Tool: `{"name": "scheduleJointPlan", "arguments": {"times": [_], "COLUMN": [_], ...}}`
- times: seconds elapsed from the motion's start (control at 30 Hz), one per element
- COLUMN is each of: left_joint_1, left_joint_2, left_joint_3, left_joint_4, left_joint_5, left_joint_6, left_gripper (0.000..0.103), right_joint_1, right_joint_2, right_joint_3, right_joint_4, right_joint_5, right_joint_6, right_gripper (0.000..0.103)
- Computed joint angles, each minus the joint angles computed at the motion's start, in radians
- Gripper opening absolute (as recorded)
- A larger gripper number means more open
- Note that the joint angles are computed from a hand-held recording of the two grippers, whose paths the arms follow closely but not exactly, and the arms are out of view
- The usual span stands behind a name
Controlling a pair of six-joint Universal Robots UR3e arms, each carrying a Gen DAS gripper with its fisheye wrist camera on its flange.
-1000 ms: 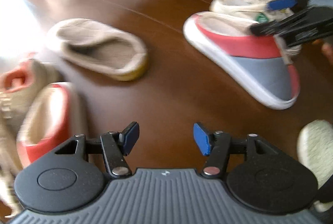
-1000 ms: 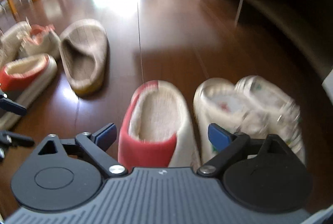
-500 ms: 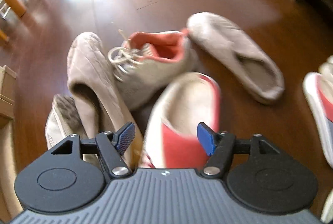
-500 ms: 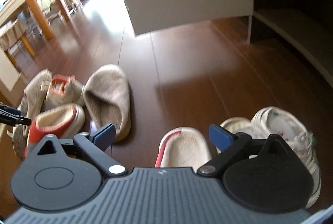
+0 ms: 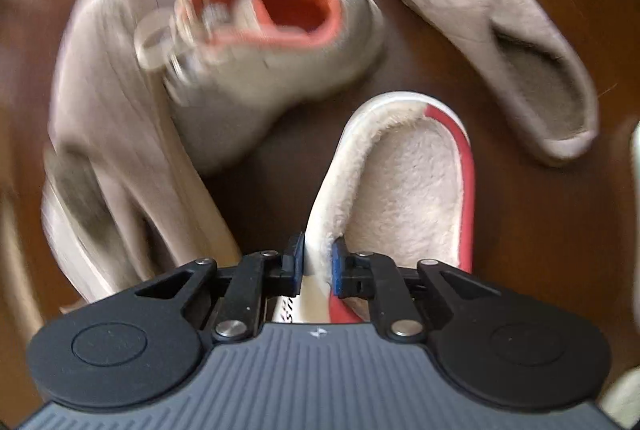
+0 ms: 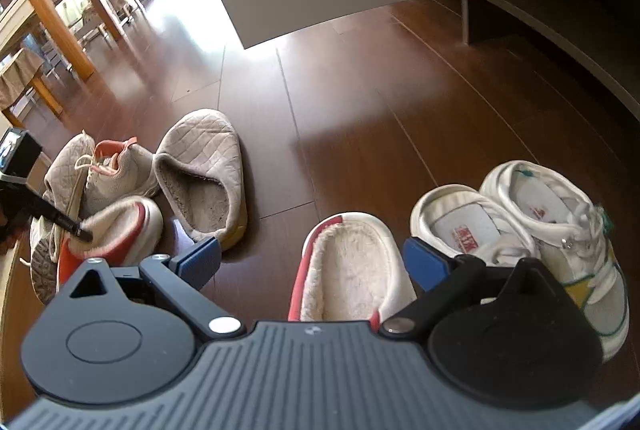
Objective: Organize scattered shoes
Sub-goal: 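Grasp the other monkey-print slipper by its heel with the left tool, then set the monkey-print slipper beside its pair with the left tool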
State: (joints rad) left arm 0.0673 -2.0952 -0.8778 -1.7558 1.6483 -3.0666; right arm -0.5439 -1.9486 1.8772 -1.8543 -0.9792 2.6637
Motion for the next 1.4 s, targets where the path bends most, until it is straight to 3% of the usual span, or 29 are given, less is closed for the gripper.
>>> {"name": "scheduleJointPlan", "arguments": {"times": [0.1,0.17,0.27,0.37,0.4,0.53,0.63,0.7,0.83,0.87,0.9,1.0,1.17,1.27,1.4], "left_joint_1": [0.005,0.003,-0.009,-0.045,-0.060,-0.067,-0.060,-0.061,-0.086,-0.093,-0.094,-0.106,-0.169,-0.206,-0.170], "left_joint_2": [0.046,0.115,0.165,0.170,0.177,0.221,0.192,0.170,0.119,0.111,0.110,0.108,0.070,0.035,0.099], "left_joint_3": [-0.040,-0.144,-0.224,-0.227,-0.229,-0.281,-0.277,-0.278,-0.292,-0.296,-0.301,-0.317,-0.281,-0.222,-0.276], "left_joint_4": [-0.074,-0.066,-0.069,-0.071,-0.060,-0.036,0.005,0.038,0.096,0.103,0.098,0.093,0.158,0.186,0.172], "left_joint_5": [-0.144,-0.294,-0.415,-0.403,-0.376,-0.373,-0.348,-0.335,-0.343,-0.346,-0.358,-0.398,-0.448,-0.445,-0.461], "left_joint_6": [-0.138,-0.247,-0.319,-0.246,-0.215,-0.124,-0.078,-0.070,-0.075,-0.073,-0.069,-0.057,-0.060,-0.082,-0.065], "left_gripper": [0.014,0.017,0.022,0.035,0.044,0.047,0.053,0.053,0.048,0.045,0.039,0.035,0.035,0.035,0.037], "right_joint_1": [-0.043,-0.087,-0.139,-0.177,-0.184,-0.176,-0.078,0.062,0.331,0.409,0.446,0.427,0.332,0.277,0.152], "right_joint_2": [-0.024,-0.052,-0.086,-0.136,-0.149,-0.170,-0.113,-0.093,-0.086,-0.079,-0.079,-0.091,-0.148,-0.191,-0.242], "right_joint_3": [-0.004,-0.011,-0.022,-0.033,-0.036,-0.062,-0.086,-0.032,0.120,0.168,0.204,0.197,0.169,0.178,0.106], "right_joint_4": [0.044,0.105,0.209,0.343,0.385,0.577,0.642,0.562,0.198,0.068,-0.001,0.044,0.130,0.136,0.284], "right_joint_5": [0.009,0.021,0.047,0.061,0.064,0.083,0.068,0.053,-0.026,-0.072,-0.095,-0.110,-0.170,-0.170,-0.149], "right_joint_6": [-0.024,-0.060,-0.142,-0.261,-0.299,-0.488,-0.538,-0.479,-0.269,-0.207,-0.191,-0.243,-0.283,-0.320,-0.471], "right_gripper": [0.097,0.097,0.097,0.097,0.097,0.097,0.097,0.097,0.096,0.090,0.071,0.064,0.063,0.067,0.087]}}
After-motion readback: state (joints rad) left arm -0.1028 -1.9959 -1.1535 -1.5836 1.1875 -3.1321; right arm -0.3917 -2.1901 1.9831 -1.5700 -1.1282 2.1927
